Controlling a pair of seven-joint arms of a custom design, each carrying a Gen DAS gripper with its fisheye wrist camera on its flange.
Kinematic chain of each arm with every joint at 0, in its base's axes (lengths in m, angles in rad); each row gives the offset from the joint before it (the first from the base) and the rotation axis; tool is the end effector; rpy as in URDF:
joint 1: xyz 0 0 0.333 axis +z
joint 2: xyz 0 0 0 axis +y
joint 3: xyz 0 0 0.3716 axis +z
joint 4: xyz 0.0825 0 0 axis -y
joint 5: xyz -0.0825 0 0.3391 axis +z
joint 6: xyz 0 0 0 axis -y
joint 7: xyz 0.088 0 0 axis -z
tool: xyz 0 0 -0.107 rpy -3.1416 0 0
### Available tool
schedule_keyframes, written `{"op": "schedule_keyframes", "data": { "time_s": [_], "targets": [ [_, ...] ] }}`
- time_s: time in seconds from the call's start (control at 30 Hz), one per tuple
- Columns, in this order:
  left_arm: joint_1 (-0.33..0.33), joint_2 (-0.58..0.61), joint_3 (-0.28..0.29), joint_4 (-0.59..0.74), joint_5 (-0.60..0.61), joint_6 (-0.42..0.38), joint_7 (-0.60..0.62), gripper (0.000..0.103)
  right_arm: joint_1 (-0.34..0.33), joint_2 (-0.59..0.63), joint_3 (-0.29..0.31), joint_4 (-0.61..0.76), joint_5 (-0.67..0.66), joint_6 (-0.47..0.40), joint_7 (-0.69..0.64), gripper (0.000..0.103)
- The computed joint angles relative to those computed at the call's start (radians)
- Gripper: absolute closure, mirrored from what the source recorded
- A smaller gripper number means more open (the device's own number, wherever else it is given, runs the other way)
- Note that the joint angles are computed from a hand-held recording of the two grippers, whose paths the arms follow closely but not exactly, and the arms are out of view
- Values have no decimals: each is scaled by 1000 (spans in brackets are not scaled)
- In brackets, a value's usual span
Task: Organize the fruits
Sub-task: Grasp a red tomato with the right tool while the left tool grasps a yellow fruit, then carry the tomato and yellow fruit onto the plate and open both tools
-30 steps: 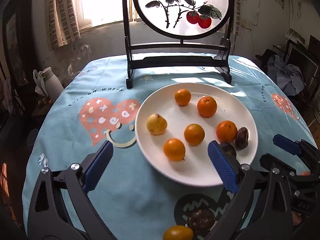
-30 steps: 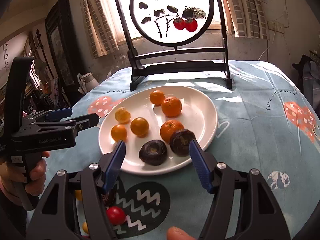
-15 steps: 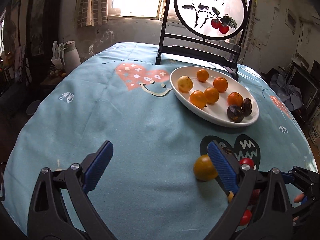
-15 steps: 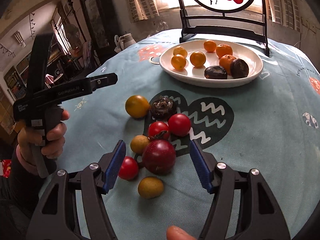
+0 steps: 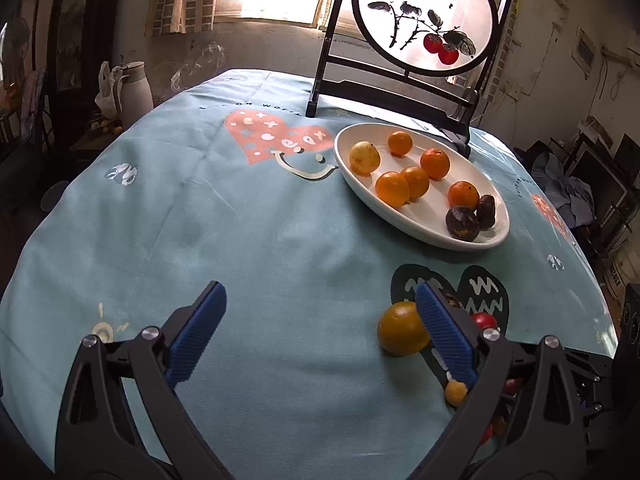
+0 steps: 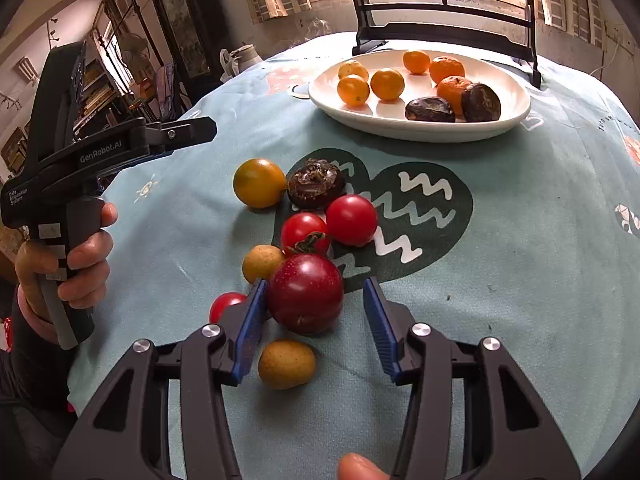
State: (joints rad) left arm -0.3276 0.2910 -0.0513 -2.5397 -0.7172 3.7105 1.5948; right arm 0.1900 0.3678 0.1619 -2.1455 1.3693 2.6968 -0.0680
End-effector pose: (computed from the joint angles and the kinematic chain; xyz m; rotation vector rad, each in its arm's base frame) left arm 0.4742 -0.0941 0.3563 -2.0617 1.3898 -0.8209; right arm 0.5395 0.1576 0.3200 -2.2168 0.9801 -0.0237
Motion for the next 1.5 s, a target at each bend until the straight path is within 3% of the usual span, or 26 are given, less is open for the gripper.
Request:
{"op": "schedule_keyframes", "data": {
  "time_s": [0.13,0.27,0.4,0.47,0.57,0.63,0.77,1.07,1.5],
  "targets": [
    [2,-1,0,-1,4,-7,-2,6,-5,-1,2,-1,-5,-22,-11,64],
    [6,1,-1,-1,16,-13,-5,6,-11,-7,-3,0,-5,-35,-6,65],
    [69,0,-43,-21,174,-12,-69,8,-73,-27,-23,13,81,-160,-3,65],
    [36,8,-27,-13,192,-14,-21,16,-73,-31,-40,15,128,-160,-5,65],
    [-60,31,21,20,130,-37,118,27,-60,-25,-58,20,129,-149,29,65],
    [-117,48,51,45,74,-51,199,40,-55,-24,-61,21,122,-146,45,65],
    [-119,63,50,63,70,-89,231,55,-54,-30,-63,16,132,-152,38,65],
    [-184,95,119,109,-8,-124,286,57,-48,-39,-70,6,143,-149,32,65],
    [-137,94,108,111,64,-144,205,61,-47,-40,-72,4,133,-156,38,65]
  ]
}}
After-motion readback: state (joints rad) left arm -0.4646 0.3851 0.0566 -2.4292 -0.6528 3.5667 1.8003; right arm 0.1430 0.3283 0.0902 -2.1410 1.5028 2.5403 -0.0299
